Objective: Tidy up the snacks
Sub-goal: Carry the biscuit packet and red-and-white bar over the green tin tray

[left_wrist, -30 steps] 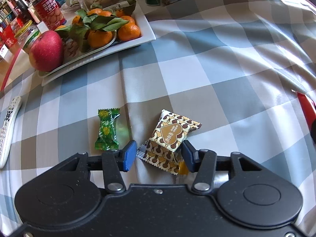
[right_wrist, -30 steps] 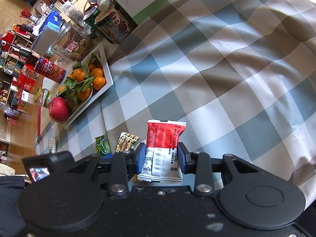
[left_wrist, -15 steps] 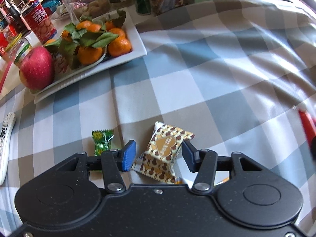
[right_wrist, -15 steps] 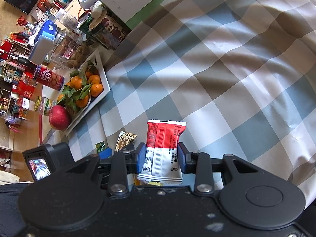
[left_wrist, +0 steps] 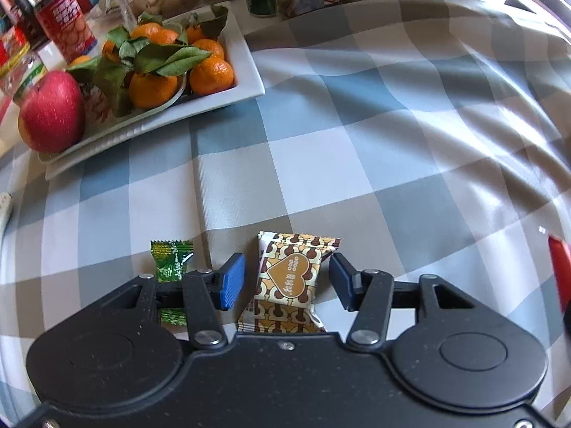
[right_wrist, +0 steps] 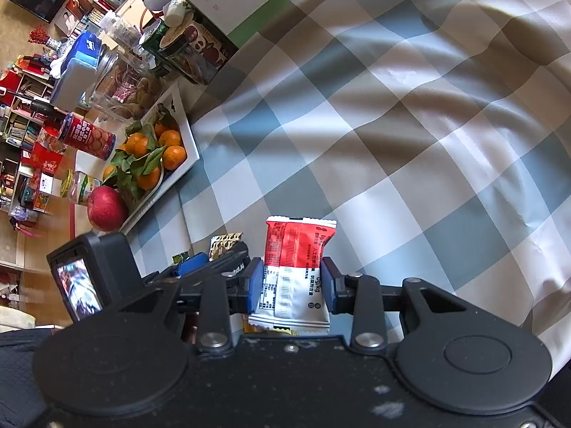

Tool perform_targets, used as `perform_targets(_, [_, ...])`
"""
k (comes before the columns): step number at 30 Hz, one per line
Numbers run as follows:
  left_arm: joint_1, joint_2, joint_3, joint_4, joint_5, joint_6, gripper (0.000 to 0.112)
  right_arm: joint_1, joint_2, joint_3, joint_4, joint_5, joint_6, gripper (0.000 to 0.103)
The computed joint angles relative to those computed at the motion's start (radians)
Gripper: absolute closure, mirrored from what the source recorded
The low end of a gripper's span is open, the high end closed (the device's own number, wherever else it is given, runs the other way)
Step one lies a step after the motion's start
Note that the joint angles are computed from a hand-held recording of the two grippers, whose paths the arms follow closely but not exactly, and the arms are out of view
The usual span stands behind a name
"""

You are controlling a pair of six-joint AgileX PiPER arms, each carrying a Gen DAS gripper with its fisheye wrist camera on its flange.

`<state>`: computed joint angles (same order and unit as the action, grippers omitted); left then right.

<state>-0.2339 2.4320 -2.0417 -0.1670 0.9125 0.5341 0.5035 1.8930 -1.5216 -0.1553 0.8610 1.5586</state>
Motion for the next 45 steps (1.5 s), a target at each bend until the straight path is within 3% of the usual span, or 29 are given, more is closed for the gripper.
perform_targets(3, [0.009, 0.018, -0.038, -0.027, 0.043, -0.032, 0.060, 0.001, 0.008, -0.010, -0.001, 0.008, -0.006, 0.067])
perform_targets(4, [0.011, 0.017, -0.040, -0.033, 0.049, -0.048, 0.070, 0.002, 0.011, -0.013, -0.002, 0.010, -0.009, 0.067])
perform_targets(8, [0.016, 0.027, -0.093, -0.006, 0.115, -0.151, 0.072, 0.001, 0.017, -0.019, -0.003, 0.019, -0.013, 0.067])
perform_targets(13, [0.042, -0.045, -0.047, -0.001, 0.138, -0.223, 0.072, -0.001, 0.014, -0.009, -0.013, 0.031, -0.005, 0.067])
perform_targets(25, [0.187, -0.391, 0.334, -0.053, 0.188, -0.182, 0.072, 0.005, 0.038, -0.023, -0.025, 0.076, -0.020, 0.067])
perform_targets(37, [0.360, -0.753, 0.821, -0.068, 0.087, 0.003, 0.072, 0.053, 0.042, 0.014, -0.097, 0.084, 0.009, 0.067])
perform_targets(42, [0.406, -0.871, 0.992, -0.048, 0.007, 0.072, 0.072, 0.136, -0.010, 0.080, -0.245, 0.054, 0.131, 0.067])
perform_targets(45, [0.439, -0.936, 1.072, -0.066, -0.027, 0.141, 0.072, 0.214, -0.029, 0.088, -0.377, 0.083, 0.192, 0.067])
